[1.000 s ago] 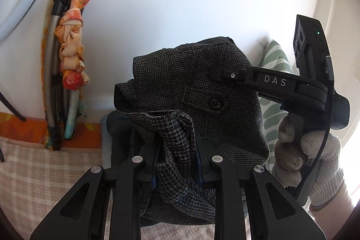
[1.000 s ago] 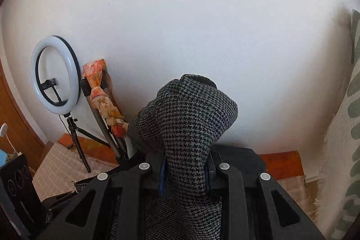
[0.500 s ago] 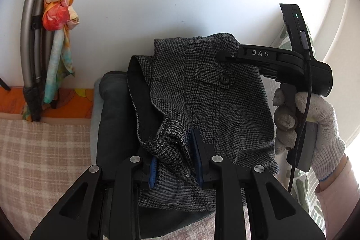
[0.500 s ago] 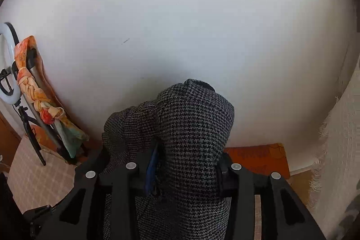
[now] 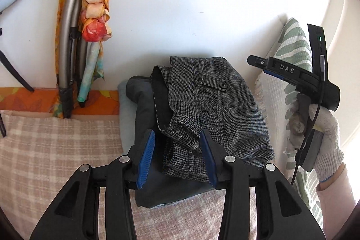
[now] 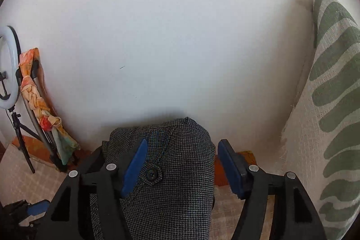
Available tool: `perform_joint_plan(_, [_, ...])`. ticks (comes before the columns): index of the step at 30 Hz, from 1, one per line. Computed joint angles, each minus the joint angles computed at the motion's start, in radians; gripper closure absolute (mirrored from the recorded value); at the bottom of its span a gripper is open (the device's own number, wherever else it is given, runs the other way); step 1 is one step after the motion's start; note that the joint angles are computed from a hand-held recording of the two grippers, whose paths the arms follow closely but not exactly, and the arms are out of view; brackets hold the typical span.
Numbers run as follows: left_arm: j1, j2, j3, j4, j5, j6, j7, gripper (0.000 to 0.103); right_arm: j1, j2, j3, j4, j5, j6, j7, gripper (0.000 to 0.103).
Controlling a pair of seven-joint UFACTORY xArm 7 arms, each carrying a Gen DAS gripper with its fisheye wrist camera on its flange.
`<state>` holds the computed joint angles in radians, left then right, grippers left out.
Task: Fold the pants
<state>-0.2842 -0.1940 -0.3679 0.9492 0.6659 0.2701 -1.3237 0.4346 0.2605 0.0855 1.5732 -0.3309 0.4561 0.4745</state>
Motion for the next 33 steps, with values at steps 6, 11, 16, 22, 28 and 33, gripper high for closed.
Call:
perform_joint_plan(6, [-0.021,-0.127,0.0,-0.052,-0.076,0.056,0.098,0.051,0.014,-0.174,0.022,-0.248,-0.09,-0.076,0.139,0.028])
perform_joint_plan(11, [-0.02,-0.247,-0.023,-0.103,-0.169,0.107,0.183,0.042,-0.018,-0.327,0.088,-0.385,-0.197,-0.034,0.262,0.022])
perform_joint_plan(16, [-0.007,-0.286,-0.044,-0.122,-0.243,0.103,0.243,0.037,-0.06,-0.469,0.18,-0.478,-0.227,0.021,0.314,0.014])
perform_joint_plan(22, [-0.027,-0.409,-0.086,-0.147,-0.308,0.193,0.313,0.023,-0.092,-0.618,0.285,-0.554,-0.201,0.117,0.383,0.006])
perform_joint_plan(28, [-0.047,-0.522,-0.135,-0.174,-0.367,0.306,0.332,0.022,-0.098,-0.759,0.369,-0.624,-0.154,0.209,0.441,0.0])
perform_joint_plan(33, [-0.068,-0.605,-0.172,-0.202,-0.396,0.397,0.335,0.021,-0.105,-0.835,0.445,-0.645,-0.122,0.282,0.482,0.0])
